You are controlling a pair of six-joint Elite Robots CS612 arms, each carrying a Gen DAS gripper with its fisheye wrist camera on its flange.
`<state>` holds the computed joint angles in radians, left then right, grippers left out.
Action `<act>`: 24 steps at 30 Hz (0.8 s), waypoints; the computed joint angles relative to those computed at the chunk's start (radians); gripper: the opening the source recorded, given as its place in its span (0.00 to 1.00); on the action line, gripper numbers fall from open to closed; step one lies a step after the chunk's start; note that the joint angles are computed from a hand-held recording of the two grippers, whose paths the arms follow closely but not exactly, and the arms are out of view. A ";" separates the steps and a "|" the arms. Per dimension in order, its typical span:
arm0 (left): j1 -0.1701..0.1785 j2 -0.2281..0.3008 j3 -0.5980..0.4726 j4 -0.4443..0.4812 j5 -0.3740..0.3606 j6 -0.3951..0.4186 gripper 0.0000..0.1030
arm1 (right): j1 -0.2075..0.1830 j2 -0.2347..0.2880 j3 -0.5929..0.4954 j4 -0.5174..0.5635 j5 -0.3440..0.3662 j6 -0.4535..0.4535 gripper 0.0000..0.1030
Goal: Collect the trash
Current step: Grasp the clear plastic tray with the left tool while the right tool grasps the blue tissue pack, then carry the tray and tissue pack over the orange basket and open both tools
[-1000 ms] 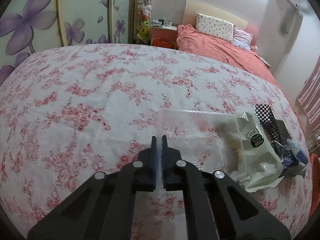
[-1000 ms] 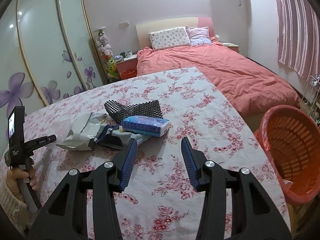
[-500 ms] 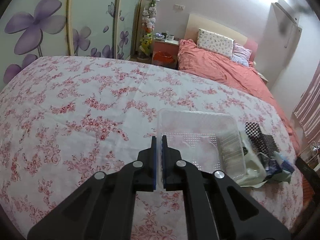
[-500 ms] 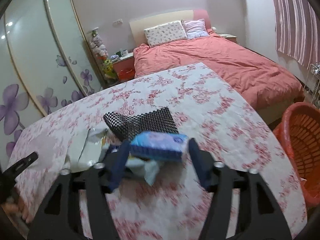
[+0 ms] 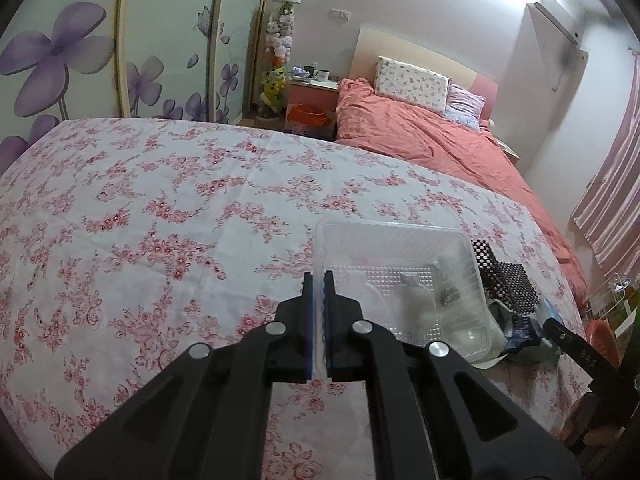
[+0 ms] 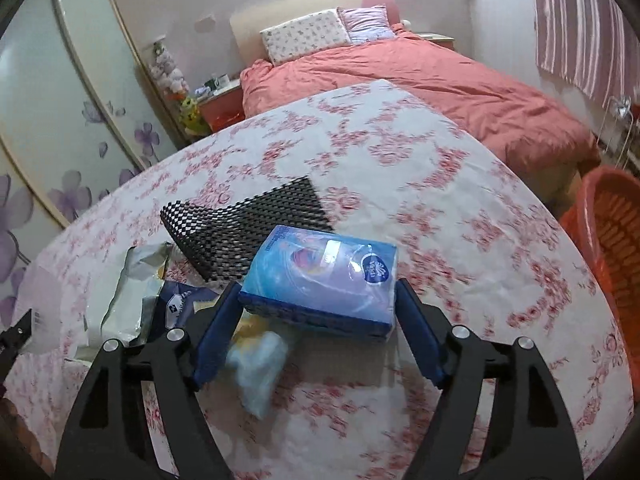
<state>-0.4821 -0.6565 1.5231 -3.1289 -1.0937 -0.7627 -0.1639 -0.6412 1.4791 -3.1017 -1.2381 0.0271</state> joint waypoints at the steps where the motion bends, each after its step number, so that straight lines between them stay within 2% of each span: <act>1: -0.002 -0.002 0.001 -0.004 0.000 0.003 0.05 | -0.007 -0.004 0.010 -0.014 0.010 0.007 0.73; 18: -0.062 -0.001 -0.035 -0.038 -0.037 0.095 0.05 | -0.088 -0.066 0.145 -0.267 0.046 0.025 0.73; 24: -0.086 0.011 -0.067 -0.038 -0.066 0.132 0.05 | -0.109 -0.077 0.174 -0.341 0.026 0.025 0.73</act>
